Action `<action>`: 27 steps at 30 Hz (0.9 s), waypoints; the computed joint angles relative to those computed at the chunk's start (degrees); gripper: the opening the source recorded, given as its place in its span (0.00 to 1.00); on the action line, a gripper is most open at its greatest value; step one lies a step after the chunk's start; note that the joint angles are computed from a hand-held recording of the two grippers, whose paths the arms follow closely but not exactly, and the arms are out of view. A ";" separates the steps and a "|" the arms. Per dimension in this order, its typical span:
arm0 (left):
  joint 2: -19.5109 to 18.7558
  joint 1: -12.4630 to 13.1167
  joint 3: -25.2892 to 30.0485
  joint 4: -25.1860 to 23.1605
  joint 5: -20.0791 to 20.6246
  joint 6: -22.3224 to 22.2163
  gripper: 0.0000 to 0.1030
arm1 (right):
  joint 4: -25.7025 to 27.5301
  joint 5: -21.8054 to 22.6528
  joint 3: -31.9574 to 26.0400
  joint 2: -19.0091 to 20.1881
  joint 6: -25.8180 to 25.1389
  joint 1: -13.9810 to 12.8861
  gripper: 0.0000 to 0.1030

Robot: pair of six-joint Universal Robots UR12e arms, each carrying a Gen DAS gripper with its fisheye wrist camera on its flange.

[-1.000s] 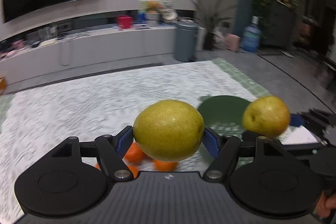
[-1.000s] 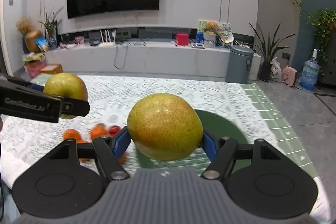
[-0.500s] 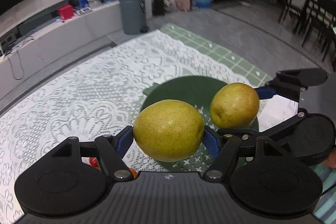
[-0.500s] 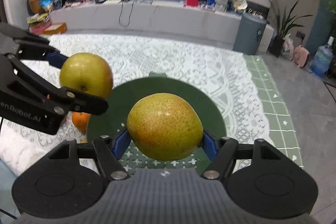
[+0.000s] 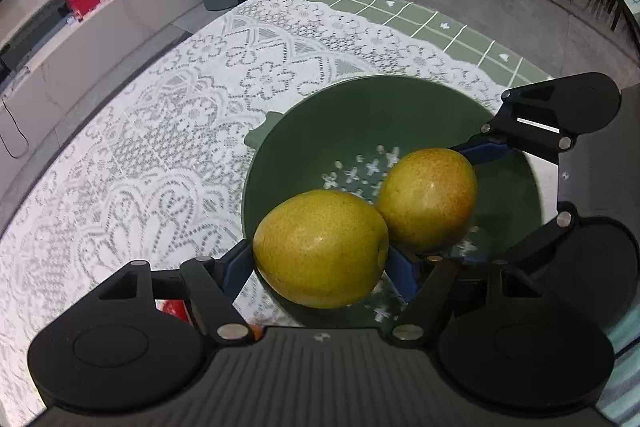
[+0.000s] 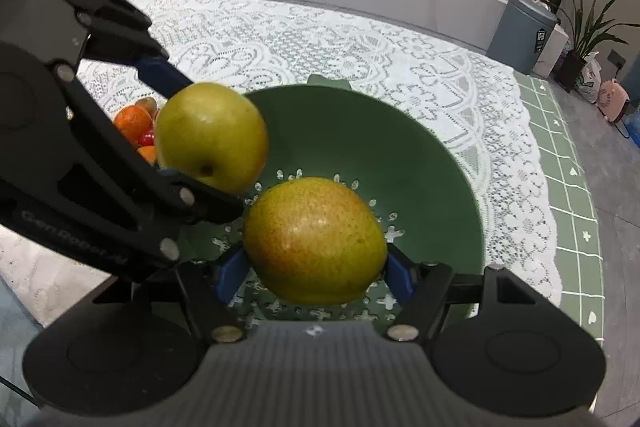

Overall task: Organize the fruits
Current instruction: 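Lift the pear in the left tool while the right tool carries its pear to the colander, then open the left tool over the colander while the right tool releases its pear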

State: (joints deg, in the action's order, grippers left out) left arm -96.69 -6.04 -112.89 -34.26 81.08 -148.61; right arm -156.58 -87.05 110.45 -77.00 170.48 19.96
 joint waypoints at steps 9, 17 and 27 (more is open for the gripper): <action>-1.13 -1.74 0.97 0.42 2.76 4.80 0.79 | 2.00 -0.03 -0.66 0.82 -0.17 -0.01 0.66; -2.42 -2.53 2.72 -3.58 4.36 5.30 0.79 | 4.04 -1.10 -1.44 1.29 -0.50 0.39 0.66; -3.23 -2.87 4.45 -7.07 5.60 3.05 0.79 | 2.38 -2.22 -0.78 0.85 0.70 0.52 0.71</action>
